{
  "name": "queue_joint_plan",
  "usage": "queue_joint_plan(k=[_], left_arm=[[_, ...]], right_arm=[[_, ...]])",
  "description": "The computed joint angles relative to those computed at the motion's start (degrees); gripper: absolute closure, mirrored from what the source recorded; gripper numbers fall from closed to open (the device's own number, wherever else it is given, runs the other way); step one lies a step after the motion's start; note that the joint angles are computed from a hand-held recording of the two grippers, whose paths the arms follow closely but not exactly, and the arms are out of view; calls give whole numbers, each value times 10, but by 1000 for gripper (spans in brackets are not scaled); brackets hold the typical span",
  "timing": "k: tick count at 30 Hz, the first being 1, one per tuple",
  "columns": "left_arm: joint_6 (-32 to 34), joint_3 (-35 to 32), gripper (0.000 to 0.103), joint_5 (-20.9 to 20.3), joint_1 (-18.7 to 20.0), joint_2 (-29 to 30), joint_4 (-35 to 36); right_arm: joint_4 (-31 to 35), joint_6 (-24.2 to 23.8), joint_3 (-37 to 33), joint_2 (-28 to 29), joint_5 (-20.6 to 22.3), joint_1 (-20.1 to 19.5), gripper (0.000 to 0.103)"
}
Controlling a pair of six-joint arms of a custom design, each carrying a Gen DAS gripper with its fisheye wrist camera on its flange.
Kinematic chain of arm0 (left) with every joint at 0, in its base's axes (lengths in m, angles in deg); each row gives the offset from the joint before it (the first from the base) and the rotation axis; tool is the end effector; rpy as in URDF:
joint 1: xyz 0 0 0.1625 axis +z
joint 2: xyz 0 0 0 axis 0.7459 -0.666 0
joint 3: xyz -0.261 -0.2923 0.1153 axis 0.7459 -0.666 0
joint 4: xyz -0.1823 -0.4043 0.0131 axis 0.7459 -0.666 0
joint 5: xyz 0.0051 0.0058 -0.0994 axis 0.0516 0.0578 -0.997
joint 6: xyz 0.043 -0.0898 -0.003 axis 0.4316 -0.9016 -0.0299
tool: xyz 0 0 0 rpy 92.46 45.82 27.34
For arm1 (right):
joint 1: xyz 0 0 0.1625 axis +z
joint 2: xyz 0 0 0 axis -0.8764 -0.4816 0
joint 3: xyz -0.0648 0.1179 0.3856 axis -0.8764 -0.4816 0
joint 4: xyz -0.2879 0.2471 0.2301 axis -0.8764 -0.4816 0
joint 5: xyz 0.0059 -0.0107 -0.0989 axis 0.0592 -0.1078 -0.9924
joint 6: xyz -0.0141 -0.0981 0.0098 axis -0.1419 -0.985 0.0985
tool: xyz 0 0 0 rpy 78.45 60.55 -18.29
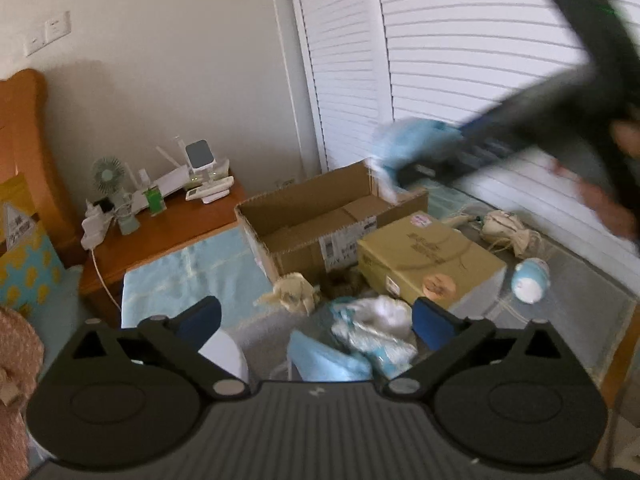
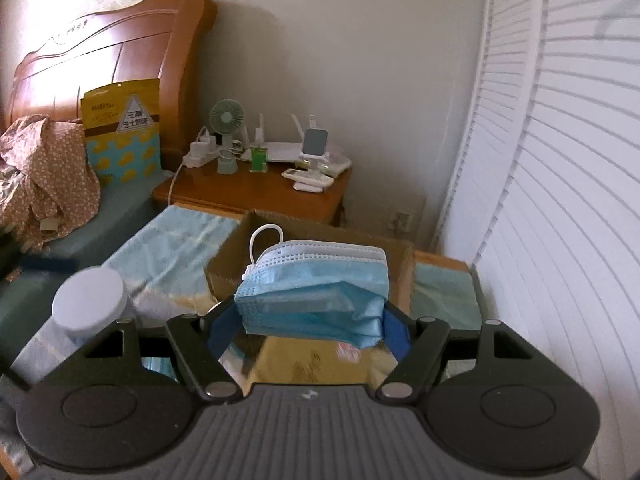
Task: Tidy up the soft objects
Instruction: 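Carry the blue mask into the cardboard box with the right tool while the left releases the earplug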
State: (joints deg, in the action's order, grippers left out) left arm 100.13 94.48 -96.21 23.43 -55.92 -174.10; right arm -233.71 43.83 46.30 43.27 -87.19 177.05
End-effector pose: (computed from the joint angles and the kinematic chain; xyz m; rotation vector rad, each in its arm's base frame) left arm -0.0357 -0.6212 0.2918 1.3243 2.1914 -0.8199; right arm 0.3600 -0.6138 0.0274 0.4527 -2.1180 0.9618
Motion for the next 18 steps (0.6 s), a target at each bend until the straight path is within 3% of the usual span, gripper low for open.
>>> queue_joint_plan(k=[5,13,18], left_arm=[[-6,24,2,-3,7,-15,-12],[-30,13,2,0,22,-6,-11],[-51,-8,2,7,32,10,-1]], right_arm=[[68,-2,-90,37,17,-20,26],[208,48,-220,92,44,-59,25],[246,45,-282,126,55,-73,21]])
